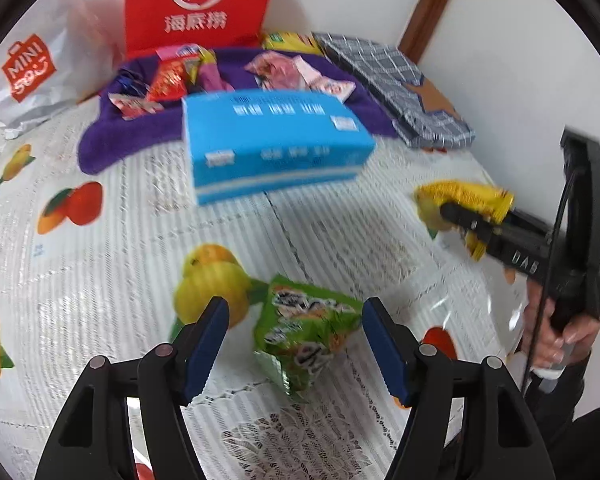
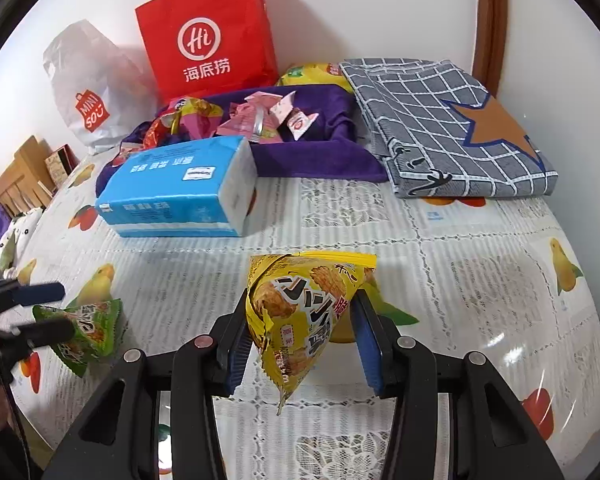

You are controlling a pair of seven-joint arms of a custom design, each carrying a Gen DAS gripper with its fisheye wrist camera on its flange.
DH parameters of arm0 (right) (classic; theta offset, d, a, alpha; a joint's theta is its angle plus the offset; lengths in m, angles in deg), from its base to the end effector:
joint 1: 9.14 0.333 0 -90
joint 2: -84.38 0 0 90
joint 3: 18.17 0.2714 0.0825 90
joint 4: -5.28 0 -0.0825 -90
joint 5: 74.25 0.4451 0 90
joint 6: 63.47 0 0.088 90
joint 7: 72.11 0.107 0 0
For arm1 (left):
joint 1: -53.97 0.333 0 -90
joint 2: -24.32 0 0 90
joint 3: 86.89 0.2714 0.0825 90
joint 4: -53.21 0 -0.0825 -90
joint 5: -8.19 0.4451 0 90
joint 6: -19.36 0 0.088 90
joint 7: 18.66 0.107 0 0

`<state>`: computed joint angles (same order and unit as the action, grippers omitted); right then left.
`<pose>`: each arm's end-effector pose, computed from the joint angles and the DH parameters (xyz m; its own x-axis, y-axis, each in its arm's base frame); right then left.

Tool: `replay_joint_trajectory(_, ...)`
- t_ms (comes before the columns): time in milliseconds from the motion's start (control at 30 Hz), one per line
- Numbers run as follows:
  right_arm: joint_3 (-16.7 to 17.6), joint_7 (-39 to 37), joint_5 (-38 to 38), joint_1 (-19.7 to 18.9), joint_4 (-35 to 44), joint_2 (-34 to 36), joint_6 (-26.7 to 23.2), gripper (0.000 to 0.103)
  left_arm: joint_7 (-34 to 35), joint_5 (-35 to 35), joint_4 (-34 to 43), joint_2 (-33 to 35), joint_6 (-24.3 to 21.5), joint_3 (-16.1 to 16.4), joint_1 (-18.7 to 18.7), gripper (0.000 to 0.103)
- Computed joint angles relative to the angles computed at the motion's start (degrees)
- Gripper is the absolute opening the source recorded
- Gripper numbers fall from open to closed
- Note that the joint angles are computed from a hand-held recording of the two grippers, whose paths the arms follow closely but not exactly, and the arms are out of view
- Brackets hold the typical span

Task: Organize snacks
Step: 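Grasp the yellow triangular packet with the right tool while the left tool grasps the green snack bag, then lift and carry the yellow packet and green bag in both tools over the towel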

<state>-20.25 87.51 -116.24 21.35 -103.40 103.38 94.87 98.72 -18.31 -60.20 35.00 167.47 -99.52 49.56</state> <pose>0.5953 0.3553 0.3000 -0.0607 -0.9924 -0.1068 -0.7811 0.1138 -0.6139 0.6429 -0.1856 0.3424 -0.4465 -0.8690 0.2132 -0.8257 0.3083 -0.4723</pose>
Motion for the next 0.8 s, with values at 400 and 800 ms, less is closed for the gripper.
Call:
replay_joint_trajectory(400,0.49,-3.92,2.69,-0.12,1.77,2.13,1.00,0.047,-1.47,2.90,-1.06,0.90,3.44,-0.11,-0.18,0.044)
replay_joint_trajectory(800,0.17,-12.55,10.37,0.70,9.47,9.35,0.31,0.047,-22.90,23.29,3.95,6.80,9.95,4.64,-1.35,0.044)
